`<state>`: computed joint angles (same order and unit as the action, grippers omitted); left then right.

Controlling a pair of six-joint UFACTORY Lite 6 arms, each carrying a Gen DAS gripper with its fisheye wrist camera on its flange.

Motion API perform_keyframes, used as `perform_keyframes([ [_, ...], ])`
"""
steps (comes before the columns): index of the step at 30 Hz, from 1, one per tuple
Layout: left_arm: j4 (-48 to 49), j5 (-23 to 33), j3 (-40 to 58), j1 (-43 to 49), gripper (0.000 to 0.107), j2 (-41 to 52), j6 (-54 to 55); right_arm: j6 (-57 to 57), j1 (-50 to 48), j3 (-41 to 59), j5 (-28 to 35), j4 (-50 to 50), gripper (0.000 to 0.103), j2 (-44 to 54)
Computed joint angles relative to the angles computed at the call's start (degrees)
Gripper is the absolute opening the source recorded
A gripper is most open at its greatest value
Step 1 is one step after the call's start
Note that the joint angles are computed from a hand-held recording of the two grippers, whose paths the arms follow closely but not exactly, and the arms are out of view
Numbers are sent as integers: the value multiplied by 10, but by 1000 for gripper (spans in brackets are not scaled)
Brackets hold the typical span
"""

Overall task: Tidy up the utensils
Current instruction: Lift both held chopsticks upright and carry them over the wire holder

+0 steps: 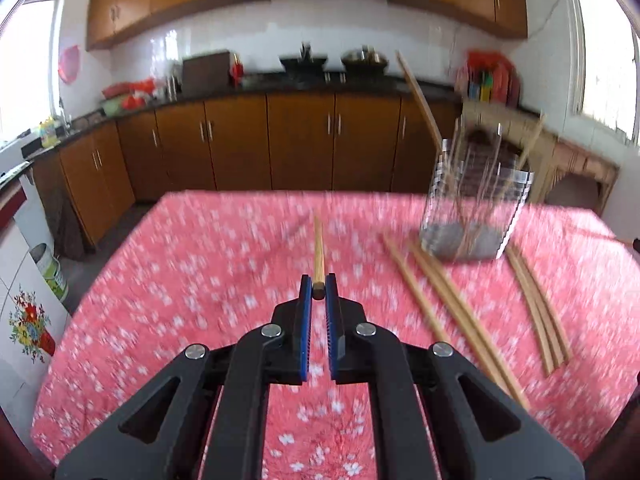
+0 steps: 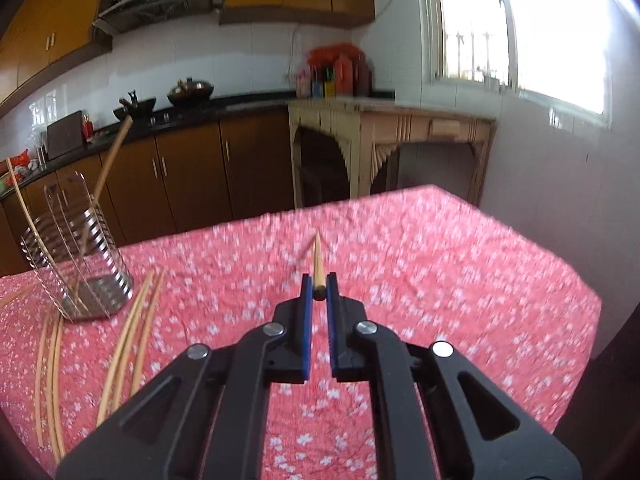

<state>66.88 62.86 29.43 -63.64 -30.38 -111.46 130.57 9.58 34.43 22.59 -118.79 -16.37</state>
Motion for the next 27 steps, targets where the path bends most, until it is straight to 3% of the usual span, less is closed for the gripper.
perform_keyframes([
  [12, 61, 78, 100, 26, 7, -23, 55, -124, 13, 111, -18, 94, 8, -33],
  [27, 94, 95, 142, 43, 7, -73, 98, -249, 23, 178, -84, 230, 8, -56],
])
